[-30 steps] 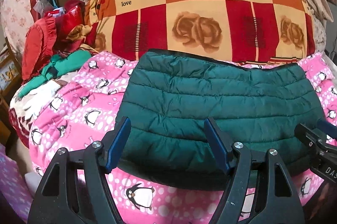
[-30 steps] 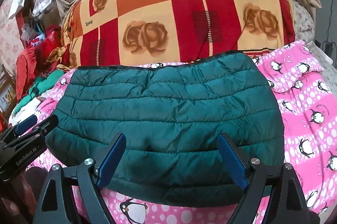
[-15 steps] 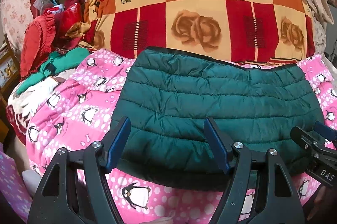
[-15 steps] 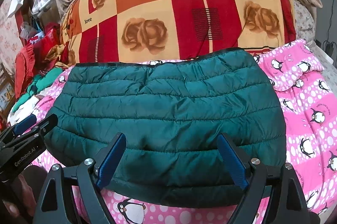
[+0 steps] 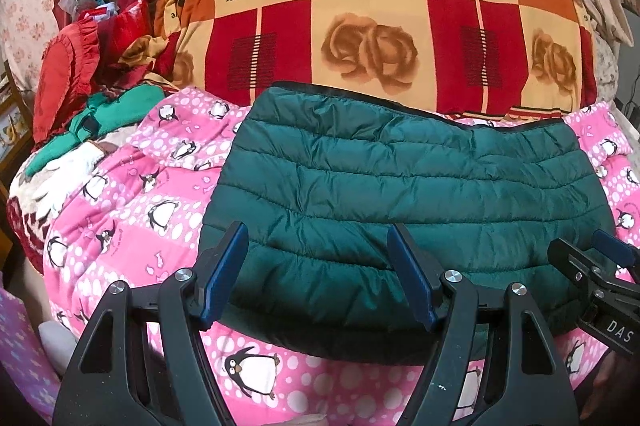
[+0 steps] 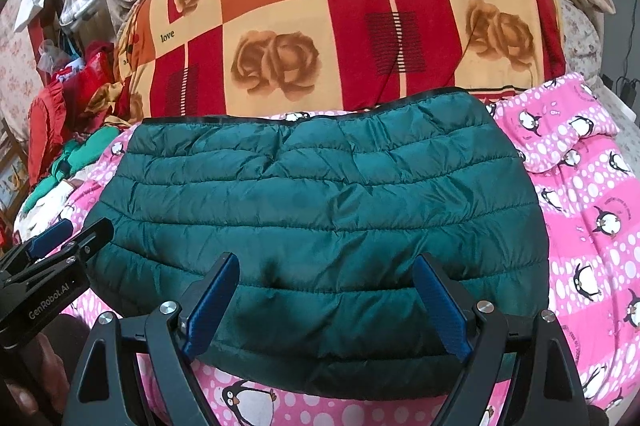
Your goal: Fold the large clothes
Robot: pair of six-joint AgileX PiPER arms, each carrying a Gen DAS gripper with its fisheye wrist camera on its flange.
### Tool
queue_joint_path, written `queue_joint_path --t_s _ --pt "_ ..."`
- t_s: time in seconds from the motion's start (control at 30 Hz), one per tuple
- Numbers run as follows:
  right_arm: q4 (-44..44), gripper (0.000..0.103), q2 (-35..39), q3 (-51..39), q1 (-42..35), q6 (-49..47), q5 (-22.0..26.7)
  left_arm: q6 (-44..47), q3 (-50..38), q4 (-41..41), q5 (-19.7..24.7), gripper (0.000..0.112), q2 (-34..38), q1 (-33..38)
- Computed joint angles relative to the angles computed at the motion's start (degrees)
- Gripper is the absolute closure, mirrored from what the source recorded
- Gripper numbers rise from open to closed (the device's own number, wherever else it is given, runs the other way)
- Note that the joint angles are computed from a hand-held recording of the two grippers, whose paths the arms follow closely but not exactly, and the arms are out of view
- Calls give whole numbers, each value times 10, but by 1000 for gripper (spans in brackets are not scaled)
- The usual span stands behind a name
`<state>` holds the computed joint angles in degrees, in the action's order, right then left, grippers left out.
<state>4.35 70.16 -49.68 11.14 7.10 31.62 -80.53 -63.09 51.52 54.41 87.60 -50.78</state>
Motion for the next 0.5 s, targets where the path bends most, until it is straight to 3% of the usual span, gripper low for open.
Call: queue_joint_path --t_s 0.5 --pt "33 16 18 -7 -15 -41 -5 13 -11 -5 -5 40 15 5"
